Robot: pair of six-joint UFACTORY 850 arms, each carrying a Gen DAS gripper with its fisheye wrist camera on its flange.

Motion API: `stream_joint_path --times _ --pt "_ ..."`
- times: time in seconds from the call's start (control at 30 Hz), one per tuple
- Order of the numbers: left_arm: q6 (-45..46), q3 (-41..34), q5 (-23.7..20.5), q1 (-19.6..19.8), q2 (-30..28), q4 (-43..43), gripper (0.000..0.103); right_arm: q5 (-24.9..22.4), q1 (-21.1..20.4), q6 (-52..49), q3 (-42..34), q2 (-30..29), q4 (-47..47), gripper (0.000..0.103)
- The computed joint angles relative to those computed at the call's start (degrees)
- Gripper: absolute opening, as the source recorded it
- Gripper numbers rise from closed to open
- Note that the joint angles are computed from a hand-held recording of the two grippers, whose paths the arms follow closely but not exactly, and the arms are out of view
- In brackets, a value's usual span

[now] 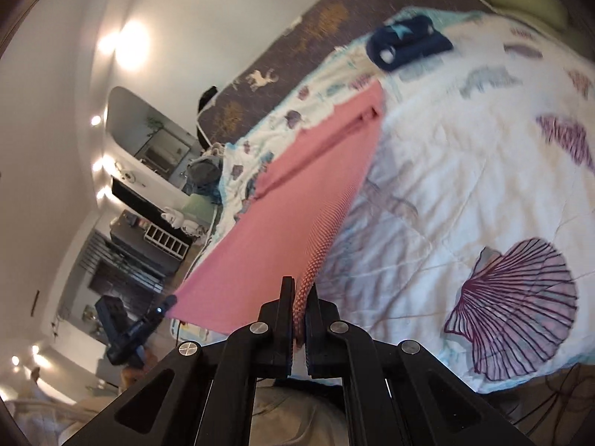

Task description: Fold small clothes

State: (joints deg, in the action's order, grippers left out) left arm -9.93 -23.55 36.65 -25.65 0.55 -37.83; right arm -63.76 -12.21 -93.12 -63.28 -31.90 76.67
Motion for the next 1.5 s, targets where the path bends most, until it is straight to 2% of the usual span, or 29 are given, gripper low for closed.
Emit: stream_joint_path --times 0.17,0.3,0.43,0.73,0.93,1.33,1.5 --pt "11.3 1.0 -1.1 -4.7 5.9 -11.7 0.004 0.4 -2.2 -3.7 4.3 5.6 0.1 0.003" --pt "15.9 0.0 0.5 -5.5 6.5 -14.6 0.004 1.0 -1.9 -5.4 5.4 8.1 1.8 0.003" --pt "15.3 -1.9 -0.4 -2.9 4.9 -10.7 0.004 2.2 -0.2 -5.1 3.1 7.1 3.4 0.003" --pt "9.9 -7.0 -2.9 5.7 1.7 -0.5 0.004 4.8 3.5 -1.4 -6.0 2.2 5.0 0.004" --pt "8.0 -13.0 -5.0 10.9 -3.9 4.8 0.004 8.3 6.8 2.2 -14.3 -2.5 5.1 0.004" --pt "-1.0 -27.0 -10.0 19.6 -17.1 17.0 0.004 14.6 13.1 12.4 -35.2 -16.2 3.0 0.004" --pt "0.3 -34.6 -12.4 22.3 -22.8 17.8 0.004 16.1 15.0 17.6 -47.3 -23.6 0.8 0.004"
